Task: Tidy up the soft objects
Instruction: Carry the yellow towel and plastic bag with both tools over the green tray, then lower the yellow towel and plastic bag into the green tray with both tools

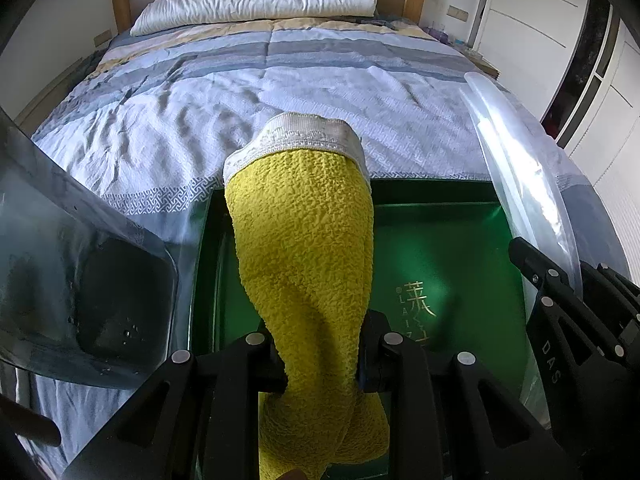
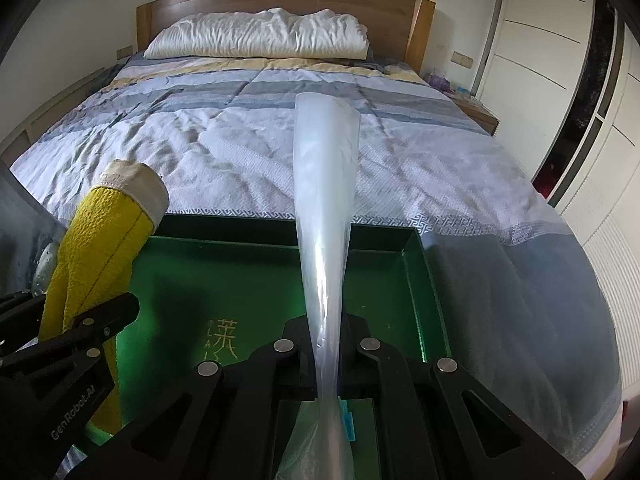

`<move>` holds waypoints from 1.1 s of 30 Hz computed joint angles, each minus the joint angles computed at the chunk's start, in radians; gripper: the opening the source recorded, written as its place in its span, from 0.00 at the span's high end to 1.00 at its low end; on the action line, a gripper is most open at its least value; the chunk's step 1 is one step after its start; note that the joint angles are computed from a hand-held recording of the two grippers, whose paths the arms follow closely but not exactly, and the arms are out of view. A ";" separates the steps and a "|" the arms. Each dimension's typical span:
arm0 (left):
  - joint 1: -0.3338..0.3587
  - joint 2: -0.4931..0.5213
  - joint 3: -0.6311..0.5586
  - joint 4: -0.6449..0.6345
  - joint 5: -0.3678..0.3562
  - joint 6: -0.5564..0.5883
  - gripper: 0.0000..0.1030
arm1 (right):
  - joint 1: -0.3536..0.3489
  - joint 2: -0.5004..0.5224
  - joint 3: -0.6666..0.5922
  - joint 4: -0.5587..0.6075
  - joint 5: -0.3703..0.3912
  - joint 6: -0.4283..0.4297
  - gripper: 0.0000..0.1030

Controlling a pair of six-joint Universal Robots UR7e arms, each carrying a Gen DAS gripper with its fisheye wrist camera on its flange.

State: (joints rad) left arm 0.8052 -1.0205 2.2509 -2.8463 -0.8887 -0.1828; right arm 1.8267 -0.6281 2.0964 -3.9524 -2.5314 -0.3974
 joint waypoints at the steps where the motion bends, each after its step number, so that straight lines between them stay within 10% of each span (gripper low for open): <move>1: 0.002 0.002 -0.001 0.002 0.001 -0.002 0.81 | -0.001 0.002 -0.002 0.001 0.001 -0.001 0.97; 33: 0.026 0.040 -0.016 0.012 0.009 -0.014 0.80 | -0.029 0.025 -0.040 0.058 -0.003 0.015 0.93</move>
